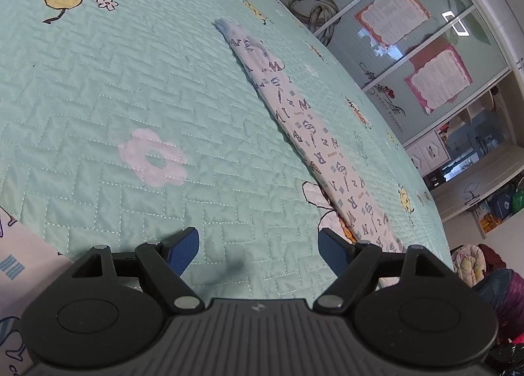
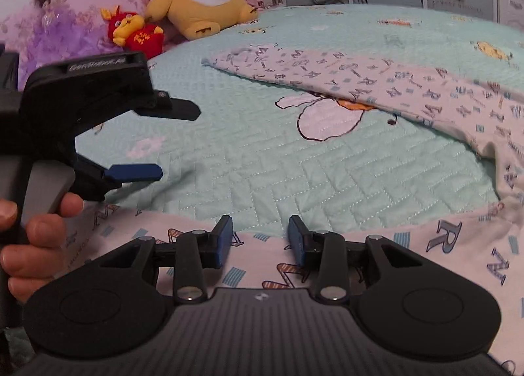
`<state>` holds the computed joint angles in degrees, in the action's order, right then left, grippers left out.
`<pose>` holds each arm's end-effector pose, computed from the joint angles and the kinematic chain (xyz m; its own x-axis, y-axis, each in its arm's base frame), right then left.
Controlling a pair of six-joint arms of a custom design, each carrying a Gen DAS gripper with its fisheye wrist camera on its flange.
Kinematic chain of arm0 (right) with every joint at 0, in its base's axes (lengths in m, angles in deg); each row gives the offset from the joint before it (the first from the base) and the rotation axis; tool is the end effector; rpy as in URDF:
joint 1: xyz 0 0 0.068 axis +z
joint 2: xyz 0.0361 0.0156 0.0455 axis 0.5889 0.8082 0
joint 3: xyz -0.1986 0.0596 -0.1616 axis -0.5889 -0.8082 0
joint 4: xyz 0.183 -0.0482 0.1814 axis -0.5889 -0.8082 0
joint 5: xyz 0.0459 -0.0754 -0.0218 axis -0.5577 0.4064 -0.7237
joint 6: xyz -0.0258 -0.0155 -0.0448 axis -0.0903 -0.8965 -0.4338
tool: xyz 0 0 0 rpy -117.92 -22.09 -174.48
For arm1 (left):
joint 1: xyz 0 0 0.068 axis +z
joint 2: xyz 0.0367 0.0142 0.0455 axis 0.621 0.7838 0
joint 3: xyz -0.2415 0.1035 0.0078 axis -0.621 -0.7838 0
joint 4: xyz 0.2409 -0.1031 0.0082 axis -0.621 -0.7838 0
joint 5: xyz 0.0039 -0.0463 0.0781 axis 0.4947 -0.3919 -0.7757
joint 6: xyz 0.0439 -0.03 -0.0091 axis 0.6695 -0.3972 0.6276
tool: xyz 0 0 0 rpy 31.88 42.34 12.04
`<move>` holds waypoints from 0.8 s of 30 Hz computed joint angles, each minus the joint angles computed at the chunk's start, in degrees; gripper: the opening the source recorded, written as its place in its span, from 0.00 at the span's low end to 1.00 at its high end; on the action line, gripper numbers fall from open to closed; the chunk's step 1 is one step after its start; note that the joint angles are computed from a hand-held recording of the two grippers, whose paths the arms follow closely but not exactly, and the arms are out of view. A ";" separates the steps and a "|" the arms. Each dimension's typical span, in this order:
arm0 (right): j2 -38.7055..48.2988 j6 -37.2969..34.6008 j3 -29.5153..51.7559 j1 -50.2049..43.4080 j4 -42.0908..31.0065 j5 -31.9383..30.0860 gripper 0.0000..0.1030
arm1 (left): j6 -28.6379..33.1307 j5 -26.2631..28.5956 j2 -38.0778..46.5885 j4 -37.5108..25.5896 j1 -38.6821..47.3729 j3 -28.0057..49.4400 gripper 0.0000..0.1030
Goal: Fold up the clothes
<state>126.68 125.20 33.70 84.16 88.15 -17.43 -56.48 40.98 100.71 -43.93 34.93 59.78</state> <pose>0.1804 0.1713 0.1037 -0.6146 0.2283 -0.7551 0.1113 0.9727 0.2035 0.3413 -0.0411 0.1279 -0.8296 -0.2510 -0.4987 0.1554 0.7542 -0.6380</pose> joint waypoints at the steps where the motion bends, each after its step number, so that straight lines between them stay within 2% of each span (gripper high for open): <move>1: 0.25 -0.30 0.59 0.29 -0.72 0.15 0.42 | -0.03 -0.05 -0.02 -0.04 -0.03 0.04 0.80; 3: 0.67 -1.57 1.33 0.61 -1.23 -0.04 0.48 | -0.08 -0.13 0.17 0.07 -0.12 0.17 0.80; 7: 2.79 -4.91 0.32 1.74 3.50 0.67 0.65 | 0.01 -0.15 0.10 0.07 -0.14 0.01 0.80; 12: 1.37 -3.61 0.68 2.26 1.08 1.61 0.64 | 1.13 0.28 0.49 0.11 0.01 0.02 0.81; 14: -1.35 0.64 1.41 3.82 -3.76 3.95 0.62 | 1.69 0.41 0.67 0.58 0.07 -0.26 0.81; 16: -4.76 5.06 1.88 7.46 -9.35 9.25 0.62 | 2.26 0.19 0.40 1.00 -0.07 -0.75 0.81; 19: -8.25 10.97 4.39 13.31 -22.13 16.30 0.62 | 3.57 -1.04 -1.03 1.52 -0.74 -2.13 0.81; 21: -9.81 16.47 5.57 15.98 -30.47 18.04 0.59 | 4.44 -1.27 -2.20 1.79 -1.31 -3.17 0.81; 24: -10.07 27.26 6.40 19.16 -40.72 18.31 0.53 | 5.73 2.49 -4.51 4.07 -1.55 -5.92 0.80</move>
<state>116.61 152.45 40.10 103.32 47.43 0.89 -50.75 43.47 96.20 -39.86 33.38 53.86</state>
